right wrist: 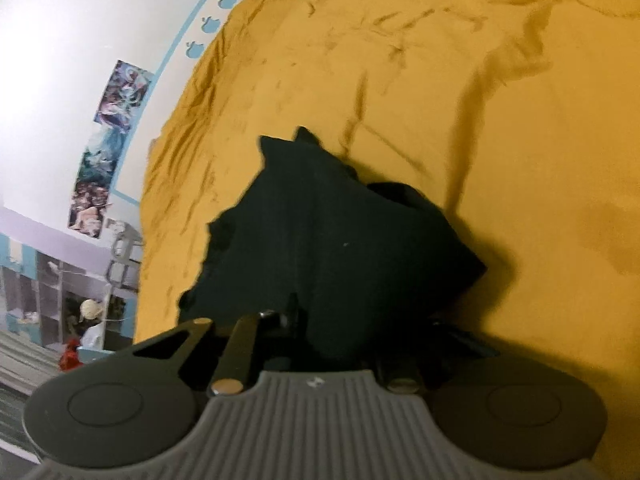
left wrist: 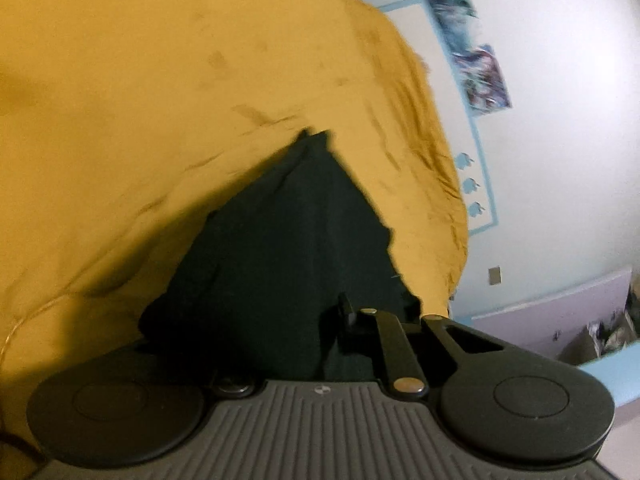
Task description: Fold small clothes
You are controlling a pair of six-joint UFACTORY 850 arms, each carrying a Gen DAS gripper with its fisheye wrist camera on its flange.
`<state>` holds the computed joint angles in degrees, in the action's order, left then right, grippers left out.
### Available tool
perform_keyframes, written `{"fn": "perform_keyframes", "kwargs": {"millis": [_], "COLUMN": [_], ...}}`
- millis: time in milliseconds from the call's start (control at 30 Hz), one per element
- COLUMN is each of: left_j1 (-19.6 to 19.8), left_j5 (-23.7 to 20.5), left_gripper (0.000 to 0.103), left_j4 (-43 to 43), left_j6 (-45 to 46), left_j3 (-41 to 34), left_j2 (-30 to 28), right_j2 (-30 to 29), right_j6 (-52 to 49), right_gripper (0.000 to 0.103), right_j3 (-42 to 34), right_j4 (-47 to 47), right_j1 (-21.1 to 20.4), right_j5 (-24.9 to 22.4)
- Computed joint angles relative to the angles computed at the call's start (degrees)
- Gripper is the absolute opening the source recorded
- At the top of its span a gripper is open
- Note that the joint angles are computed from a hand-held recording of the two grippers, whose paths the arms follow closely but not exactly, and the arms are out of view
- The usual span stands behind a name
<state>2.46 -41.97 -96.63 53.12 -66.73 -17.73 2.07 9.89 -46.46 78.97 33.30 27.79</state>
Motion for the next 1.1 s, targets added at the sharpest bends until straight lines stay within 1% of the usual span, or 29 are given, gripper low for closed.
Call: {"fn": "perform_keyframes", "kwargs": {"millis": [67, 167, 267, 400, 467, 500, 533, 567, 600, 633, 700, 733, 767, 800, 833, 867, 900, 933, 967, 1000, 1067, 1100], "left_j1": [-0.13, 0.82, 2.31, 5.54, 7.23, 7.9, 8.57, 9.12, 10.01, 11.43, 15.3, 16.62, 17.84, 18.7, 18.93, 18.72, 17.73, 16.17, 14.34, 11.88, 7.15, 4.14], "left_j5": [-0.96, -4.75, -7.96, -12.45, -13.5, -13.9, -13.79, -12.61, -11.79, -12.03, -15.21, -15.36, -15.36, -15.56, -15.7, -15.5, -14.42, -12.52, -10.29, -7.49, -1.86, 1.98], "left_gripper": [0.015, 0.015, 0.014, 0.013, 0.012, 0.011, 0.008, 0.007, 0.007, 0.007, 0.009, 0.011, 0.011, 0.011, 0.011, 0.011, 0.011, 0.011, 0.011, 0.011, 0.011, 0.011], "left_j4": [0.54, 0.94, 2.92, 6.81, 9.71, 11.35, 12.99, 14.5, 16.75, 17.92, 18.24, 19.56, 21.32, 23.08, 23.98, 24.03, 23.69, 23.19, 22.02, 19.55, 14.72, 13.22], "left_j6": [2.08, 1.84, 0.55, -0.53, -1.7, -2.68, -3.69, -5.12, -6.24, -6.62, -6.76, -6.8, -6.83, -6.82, -6.1, -4.29, -2.18, -0.61, 1.59, 4.5, 9.3, 10.62], "left_j3": [-0.59, 0.0, 3.34, 12.1, 16.97, 18.52, 20.14, 21.58, 22.65, 23.44, 24.58, 24.73, 24.52, 23.93, 23.13, 22.8, 22.26, 21.9, 21.81, 22.23, 23.28, 23.69], "left_j2": [1.47, 4.4, 9.16, 17.22, 20.68, 21.41, 21.87, 22.12, 22.29, 22.4, 23.35, 24.46, 25.55, 26.41, 26.96, 28.08, 29.1, 30.39, 31.82, 33.52, 36.34, 37.74], "right_j2": [1.83, 6.18, 11.54, 19.81, 22.58, 23.45, 23.97, 24.2, 24.21, 24.47, 27.14, 28.49, 29.21, 29.29, 28.71, 27.35, 25.76, 23.76, 21.47, 20.32, 16.62, 14.31], "right_j6": [-3.44, -4.41, -9.78, -14.46, -17.1, -17.28, -16.88, -16.03, -16.2, -16.99, -16.31, -15.98, -16.81, -18.9, -21.76, -26.11, -29.58, -33.53, -37.01, -39.49, -43.67, -45.23], "right_gripper": [0.005, 0.005, 0.005, 0.005, 0.005, 0.005, 0.005, 0.006, 0.013, 0.02, 0.02, 0.026, 0.031, 0.037, 0.04, 0.041, 0.045, 0.053, 0.059, 0.064, 0.063, 0.062], "right_j3": [-0.41, 0.45, 2.34, 8.09, 10.67, 12.05, 13.35, 14.69, 15.46, 16.13, 18.34, 18.8, 18.46, 17.39, 16.04, 14.01, 12.2, 10.05, 7.9, 6.92, 4.13, 2.48], "right_j4": [1.09, 1.25, 6.43, 14.95, 20.48, 22.53, 24.04, 25.48, 27.78, 30.43, 31.05, 32.03, 33.92, 36.03, 37.29, 37.37, 36.33, 34.66, 32.33, 30.04, 24.88, 22.85], "right_j1": [0.27, 1.88, 5.47, 12.04, 15.69, 17.3, 18.45, 19.5, 20.48, 21.67, 25.22, 27.47, 29.73, 32.16, 33.8, 35.31, 35.97, 36.28, 36.28, 35.89, 34.72, 33.98], "right_j5": [0.45, 3.23, 7.69, 10.64, 11.99, 12.56, 12.87, 13.24, 14.39, 16.28, 20.63, 23.85, 27.65, 32.93, 37.3, 42.01, 44.63, 46.55, 47.17, 46.35, 41.23, 37.99]}}
